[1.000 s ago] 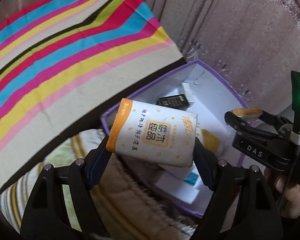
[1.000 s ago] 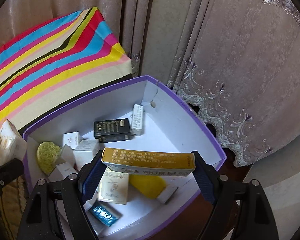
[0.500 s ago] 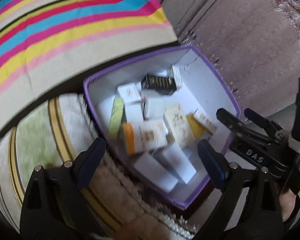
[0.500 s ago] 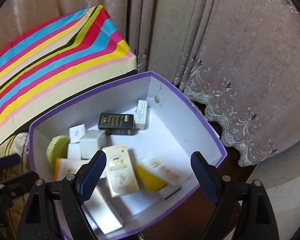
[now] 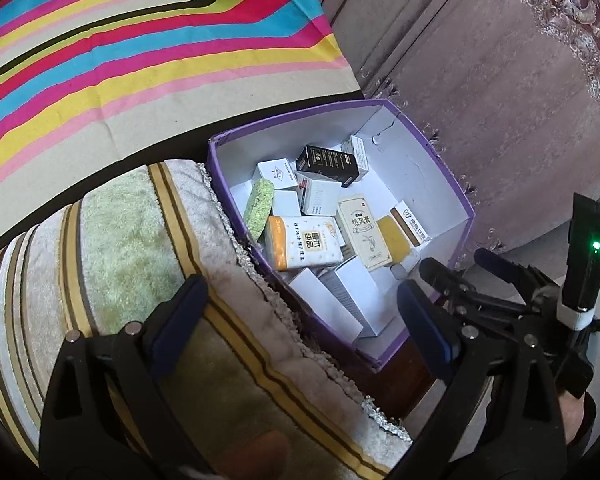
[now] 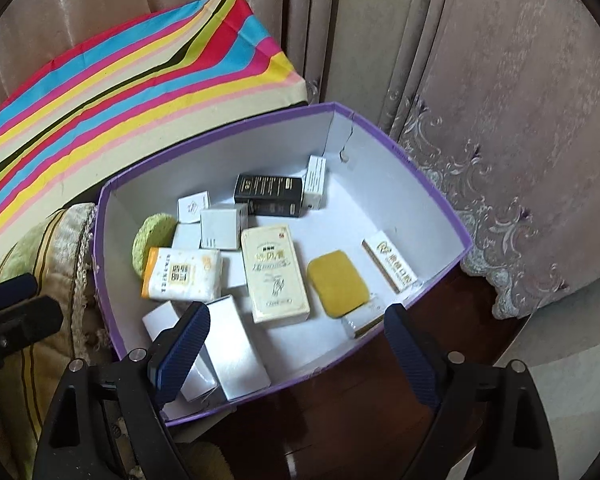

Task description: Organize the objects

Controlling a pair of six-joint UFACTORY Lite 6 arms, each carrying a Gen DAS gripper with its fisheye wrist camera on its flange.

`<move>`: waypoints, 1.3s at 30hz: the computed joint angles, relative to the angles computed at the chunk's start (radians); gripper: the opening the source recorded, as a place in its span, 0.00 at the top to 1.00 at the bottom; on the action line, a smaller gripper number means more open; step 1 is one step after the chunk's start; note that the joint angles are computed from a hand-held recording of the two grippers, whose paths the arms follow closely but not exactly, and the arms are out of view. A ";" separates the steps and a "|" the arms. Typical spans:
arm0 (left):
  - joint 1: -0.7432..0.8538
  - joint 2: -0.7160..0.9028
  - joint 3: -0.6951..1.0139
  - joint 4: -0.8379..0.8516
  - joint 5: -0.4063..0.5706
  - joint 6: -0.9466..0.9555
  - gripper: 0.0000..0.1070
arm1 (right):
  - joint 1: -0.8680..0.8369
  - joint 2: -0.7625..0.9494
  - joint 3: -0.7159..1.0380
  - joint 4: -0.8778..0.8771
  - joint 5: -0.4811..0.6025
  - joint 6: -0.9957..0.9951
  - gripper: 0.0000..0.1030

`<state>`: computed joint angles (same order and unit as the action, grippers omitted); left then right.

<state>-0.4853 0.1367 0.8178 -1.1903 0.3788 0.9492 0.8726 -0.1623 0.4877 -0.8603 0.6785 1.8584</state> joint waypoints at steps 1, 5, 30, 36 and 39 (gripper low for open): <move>-0.006 0.003 0.004 0.012 -0.004 -0.009 0.07 | 0.001 -0.001 -0.003 0.000 -0.005 0.007 0.13; -0.018 0.012 0.009 -0.001 -0.014 0.007 0.04 | -0.004 0.002 -0.006 -0.004 -0.016 0.011 0.13; -0.030 0.093 0.083 0.079 -0.033 -0.073 0.04 | -0.030 0.028 -0.019 -0.015 -0.081 0.029 0.13; -0.093 0.032 0.063 0.176 -0.175 -0.167 0.04 | -0.028 0.035 -0.022 -0.016 -0.089 0.040 0.13; -0.133 0.030 0.084 0.302 -0.234 -0.287 0.04 | -0.023 0.030 -0.025 -0.018 -0.065 0.043 0.13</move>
<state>-0.6184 0.1663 0.9020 -0.8888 0.1446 0.6627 0.8493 -0.1322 0.4627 -0.8786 0.6132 1.9013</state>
